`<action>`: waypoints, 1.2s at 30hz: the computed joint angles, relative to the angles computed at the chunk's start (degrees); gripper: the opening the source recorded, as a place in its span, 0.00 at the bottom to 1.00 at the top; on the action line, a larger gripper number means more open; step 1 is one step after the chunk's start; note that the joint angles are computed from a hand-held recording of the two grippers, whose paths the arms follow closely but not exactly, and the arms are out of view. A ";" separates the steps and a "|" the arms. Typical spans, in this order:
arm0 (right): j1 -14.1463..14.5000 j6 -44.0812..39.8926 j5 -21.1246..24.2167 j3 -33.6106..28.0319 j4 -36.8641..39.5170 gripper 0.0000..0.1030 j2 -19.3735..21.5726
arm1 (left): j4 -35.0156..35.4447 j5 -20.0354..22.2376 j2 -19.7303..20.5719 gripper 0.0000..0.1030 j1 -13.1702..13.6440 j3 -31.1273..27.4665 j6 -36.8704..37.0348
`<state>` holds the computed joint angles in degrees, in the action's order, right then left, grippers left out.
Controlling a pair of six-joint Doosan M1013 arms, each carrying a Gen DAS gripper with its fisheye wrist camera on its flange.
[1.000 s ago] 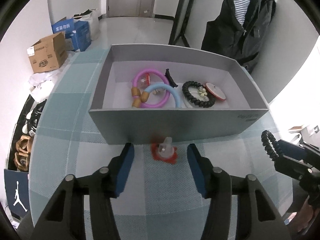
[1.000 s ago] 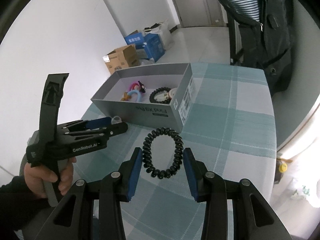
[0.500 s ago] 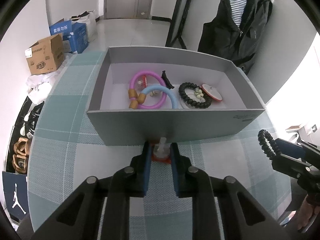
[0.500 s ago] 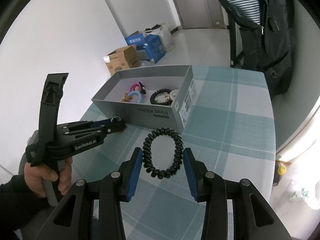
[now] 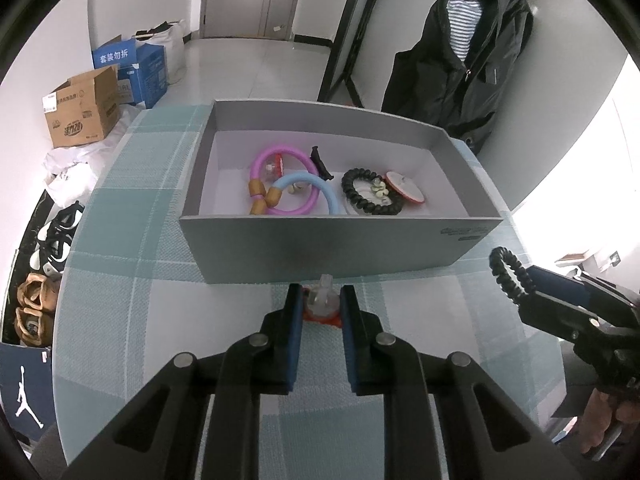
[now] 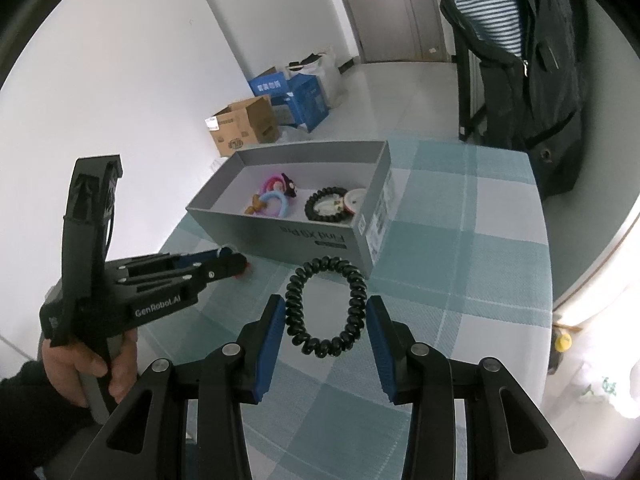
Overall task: Organize jewelry
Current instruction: 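Grasp the red-based clear ornament with the left gripper while the right holds the bracelet, then carry the ornament and bracelet over the gray box and lower them inside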
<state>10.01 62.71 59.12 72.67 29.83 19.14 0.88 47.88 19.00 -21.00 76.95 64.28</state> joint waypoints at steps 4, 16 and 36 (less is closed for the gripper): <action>0.27 0.15 -0.19 -0.42 0.53 0.39 0.12 | -0.12 -1.55 -0.94 0.13 0.11 0.81 0.42; 0.89 0.83 -0.16 -2.69 2.85 0.39 1.22 | -3.49 -5.36 -2.50 0.13 0.93 2.14 1.94; 2.18 4.99 1.97 -10.82 4.81 0.39 6.19 | -7.44 -4.42 -0.41 0.13 2.77 -2.70 5.47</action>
